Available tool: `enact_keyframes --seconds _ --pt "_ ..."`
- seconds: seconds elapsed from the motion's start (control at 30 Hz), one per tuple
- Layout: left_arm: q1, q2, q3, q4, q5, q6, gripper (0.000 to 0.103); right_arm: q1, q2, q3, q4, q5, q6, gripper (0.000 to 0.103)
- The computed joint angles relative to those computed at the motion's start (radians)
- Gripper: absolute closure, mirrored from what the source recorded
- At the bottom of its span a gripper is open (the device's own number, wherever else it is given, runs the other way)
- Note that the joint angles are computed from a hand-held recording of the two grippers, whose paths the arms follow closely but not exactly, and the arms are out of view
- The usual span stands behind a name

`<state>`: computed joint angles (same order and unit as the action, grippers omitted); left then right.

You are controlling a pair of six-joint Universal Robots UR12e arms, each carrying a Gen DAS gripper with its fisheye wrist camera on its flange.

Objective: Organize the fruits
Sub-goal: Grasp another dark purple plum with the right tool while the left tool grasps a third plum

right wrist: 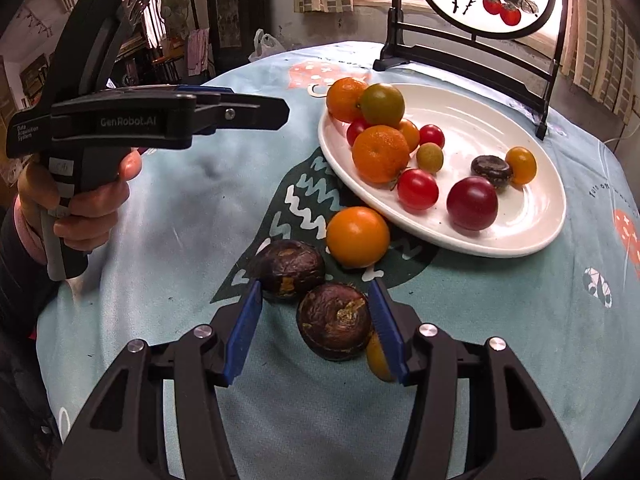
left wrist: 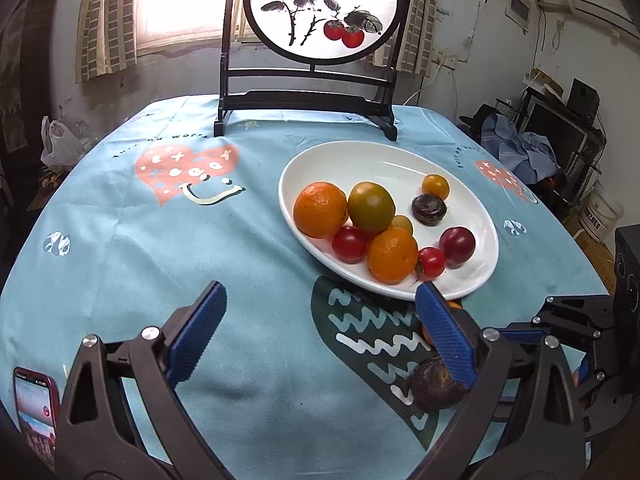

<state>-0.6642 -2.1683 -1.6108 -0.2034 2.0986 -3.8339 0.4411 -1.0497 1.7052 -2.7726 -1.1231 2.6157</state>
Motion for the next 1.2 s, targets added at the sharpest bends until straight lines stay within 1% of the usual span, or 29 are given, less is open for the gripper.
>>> enact_keyframes --seconds 0.1,0.2,0.33,0.4,0.47,0.5,0.57,0.63,0.67,0.73,0.8,0.87,0.93,0.97,1.03,1.07,1.1,1.17,1.2 --pt "0.004 0.003 -0.004 0.006 -0.015 -0.009 0.006 0.008 0.003 -0.007 0.006 -0.021 -0.051 0.047" --pt "0.004 0.003 -0.006 0.006 -0.010 -0.013 0.006 0.015 -0.002 -0.005 0.014 -0.058 -0.115 0.047" --pt "0.006 0.003 -0.006 0.004 -0.019 -0.014 0.006 0.012 -0.001 -0.013 0.041 -0.057 -0.159 0.047" --pt "0.004 0.002 -0.004 0.001 -0.015 -0.007 0.006 0.015 0.005 -0.031 0.074 -0.078 -0.192 0.047" --pt "0.003 0.001 -0.002 -0.003 -0.013 0.002 0.006 0.021 0.020 -0.061 0.130 -0.108 -0.229 0.047" --pt "0.002 0.000 0.000 -0.006 -0.009 0.006 0.006 0.015 0.025 -0.071 0.153 -0.080 -0.235 0.047" --pt "0.000 -0.001 0.002 -0.010 0.000 0.011 0.006 0.009 0.031 -0.087 0.191 -0.058 -0.235 0.049" --pt "0.000 0.000 0.001 -0.006 -0.001 0.013 0.006 0.008 0.024 -0.075 0.184 -0.046 -0.255 0.059" --pt "0.001 0.001 -0.001 -0.001 -0.006 0.013 0.006 0.009 0.021 -0.068 0.171 -0.051 -0.265 0.060" --pt "0.002 0.002 -0.001 -0.003 -0.018 0.018 0.006 0.004 0.014 -0.057 0.160 -0.026 -0.265 0.061" --pt "0.003 0.004 -0.002 -0.001 -0.038 0.038 0.006 -0.011 0.008 -0.044 0.136 0.024 -0.232 0.061" --pt "0.007 0.006 -0.011 0.022 -0.089 0.079 0.006 -0.035 0.001 -0.028 0.084 0.096 -0.171 0.061" --pt "0.011 0.006 -0.016 0.041 -0.162 0.133 0.006 -0.067 -0.003 -0.011 0.006 0.200 -0.067 0.061" --pt "0.012 0.004 -0.014 0.044 -0.199 0.161 0.006 -0.083 0.001 -0.003 -0.059 0.248 0.008 0.061" --pt "0.012 -0.006 -0.001 0.033 -0.280 0.228 0.007 -0.102 0.013 -0.004 -0.139 0.315 0.133 0.061" --pt "0.009 -0.013 0.010 0.022 -0.301 0.263 0.007 -0.113 0.021 -0.005 -0.181 0.346 0.200 0.061" --pt "0.003 -0.021 0.021 0.010 -0.308 0.292 0.010 -0.119 0.027 -0.006 -0.209 0.367 0.244 0.061" --pt "-0.003 -0.033 0.039 -0.015 -0.332 0.336 0.018 -0.130 0.034 -0.004 -0.252 0.393 0.311 0.061" --pt "-0.004 -0.039 0.048 -0.029 -0.342 0.347 0.025 -0.133 0.037 -0.007 -0.261 0.399 0.332 0.061"
